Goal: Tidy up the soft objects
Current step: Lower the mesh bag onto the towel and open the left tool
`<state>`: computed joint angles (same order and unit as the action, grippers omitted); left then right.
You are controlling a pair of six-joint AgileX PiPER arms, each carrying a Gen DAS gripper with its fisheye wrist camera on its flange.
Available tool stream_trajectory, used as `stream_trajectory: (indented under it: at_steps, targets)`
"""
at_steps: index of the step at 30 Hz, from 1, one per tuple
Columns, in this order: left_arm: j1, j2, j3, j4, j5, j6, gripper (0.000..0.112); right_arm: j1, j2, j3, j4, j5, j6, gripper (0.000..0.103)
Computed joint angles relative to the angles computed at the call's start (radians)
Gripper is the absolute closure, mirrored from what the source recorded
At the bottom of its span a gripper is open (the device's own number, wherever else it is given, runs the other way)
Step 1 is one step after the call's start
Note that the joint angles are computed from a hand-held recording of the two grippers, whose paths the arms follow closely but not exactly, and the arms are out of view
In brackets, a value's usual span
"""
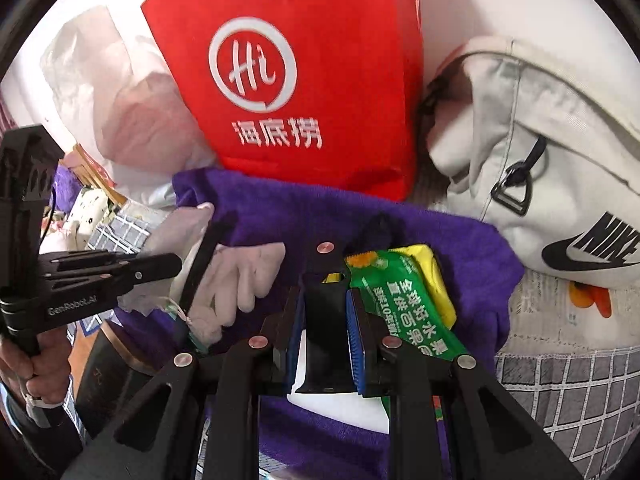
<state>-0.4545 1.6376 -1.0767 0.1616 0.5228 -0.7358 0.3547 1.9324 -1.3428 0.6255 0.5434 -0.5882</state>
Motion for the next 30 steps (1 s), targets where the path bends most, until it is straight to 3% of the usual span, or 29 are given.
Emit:
stream_trajectory:
  at_steps: [26, 30]
  targets:
    - [0.028, 0.098, -0.019, -0.130, -0.038, 0.116, 0.104, -0.010, 0.057, -0.030, -0.009, 0.017, 0.006, 0.081]
    - [0.028, 0.099, -0.023, -0.138, -0.032, 0.128, 0.100, -0.006, 0.053, -0.031, -0.013, 0.025, 0.008, 0.080]
